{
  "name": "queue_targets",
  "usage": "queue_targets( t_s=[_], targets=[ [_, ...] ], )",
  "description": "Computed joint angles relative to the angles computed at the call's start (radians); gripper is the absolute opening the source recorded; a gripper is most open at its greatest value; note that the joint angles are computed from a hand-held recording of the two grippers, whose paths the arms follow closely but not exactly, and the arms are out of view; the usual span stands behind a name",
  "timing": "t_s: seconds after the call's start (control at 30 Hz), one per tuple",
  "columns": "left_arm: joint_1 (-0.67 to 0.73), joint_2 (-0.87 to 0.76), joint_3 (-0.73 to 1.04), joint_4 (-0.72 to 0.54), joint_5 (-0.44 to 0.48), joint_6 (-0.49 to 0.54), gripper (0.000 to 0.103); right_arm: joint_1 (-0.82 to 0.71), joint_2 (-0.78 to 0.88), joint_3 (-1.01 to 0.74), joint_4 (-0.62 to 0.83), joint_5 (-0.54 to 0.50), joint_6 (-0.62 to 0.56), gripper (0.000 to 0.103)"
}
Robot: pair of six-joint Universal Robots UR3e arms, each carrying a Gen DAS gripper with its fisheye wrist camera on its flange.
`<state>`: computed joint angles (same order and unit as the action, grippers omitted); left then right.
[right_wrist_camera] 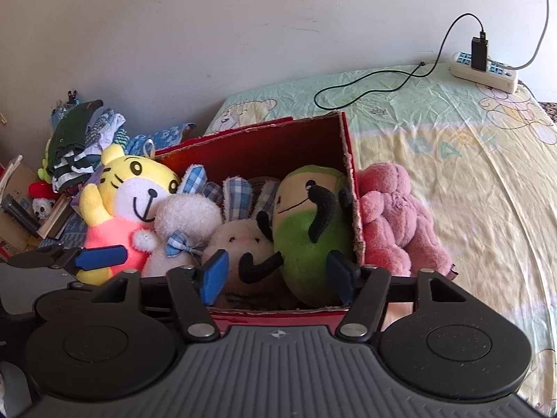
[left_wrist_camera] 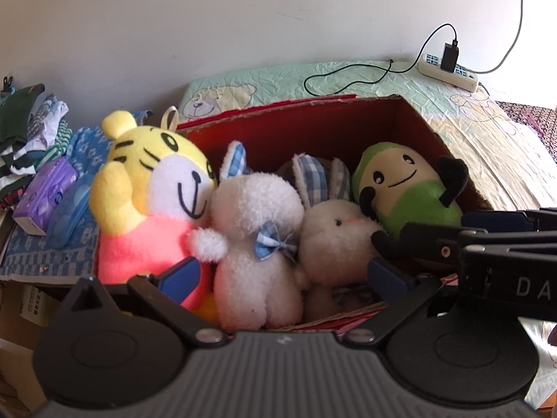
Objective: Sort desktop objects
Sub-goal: 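Open the right gripper and release the green plush in the box, then move the right gripper to the pink teddy bear on the bed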
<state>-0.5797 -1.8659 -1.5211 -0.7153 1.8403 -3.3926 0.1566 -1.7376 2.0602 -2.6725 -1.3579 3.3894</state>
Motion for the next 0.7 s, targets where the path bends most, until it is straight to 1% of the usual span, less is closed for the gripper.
queue_targets(
  t_s=[0.07,0.17,0.27,0.33,0.4,0.47,0.57,0.6,0.7],
  targets=[
    [0.005,0.006,-0.008,0.011,-0.009,0.003,0.102,-0.003,-0.001,0.005,-0.009,0.006,0.004,0.068],
    [0.011,0.019,-0.027,0.034,-0.025,0.003,0.102,-0.038,-0.025,0.038,-0.035,0.053,0.014,0.068],
    [0.023,0.034,-0.046,0.058,-0.055,0.002,0.102,-0.091,-0.065,0.083,-0.065,0.12,0.014,0.064],
    [0.034,0.047,-0.061,0.078,-0.086,0.004,0.099,-0.129,-0.098,0.117,-0.085,0.173,0.0,0.057],
    [0.043,0.061,-0.071,0.096,-0.112,0.004,0.097,-0.187,-0.142,0.167,-0.121,0.251,-0.014,0.054],
    [0.047,0.07,-0.079,0.124,-0.126,0.002,0.097,-0.242,-0.182,0.202,-0.145,0.3,-0.02,0.054],
    [0.039,0.071,-0.071,0.156,-0.143,-0.004,0.096,-0.343,-0.245,0.23,-0.109,0.364,-0.054,0.052],
    [0.032,0.068,-0.067,0.172,-0.147,-0.007,0.095,-0.389,-0.269,0.241,-0.084,0.39,-0.074,0.05],
    [0.003,0.047,-0.041,0.202,-0.145,-0.026,0.094,-0.504,-0.308,0.254,0.005,0.419,-0.147,0.049]
  ],
)
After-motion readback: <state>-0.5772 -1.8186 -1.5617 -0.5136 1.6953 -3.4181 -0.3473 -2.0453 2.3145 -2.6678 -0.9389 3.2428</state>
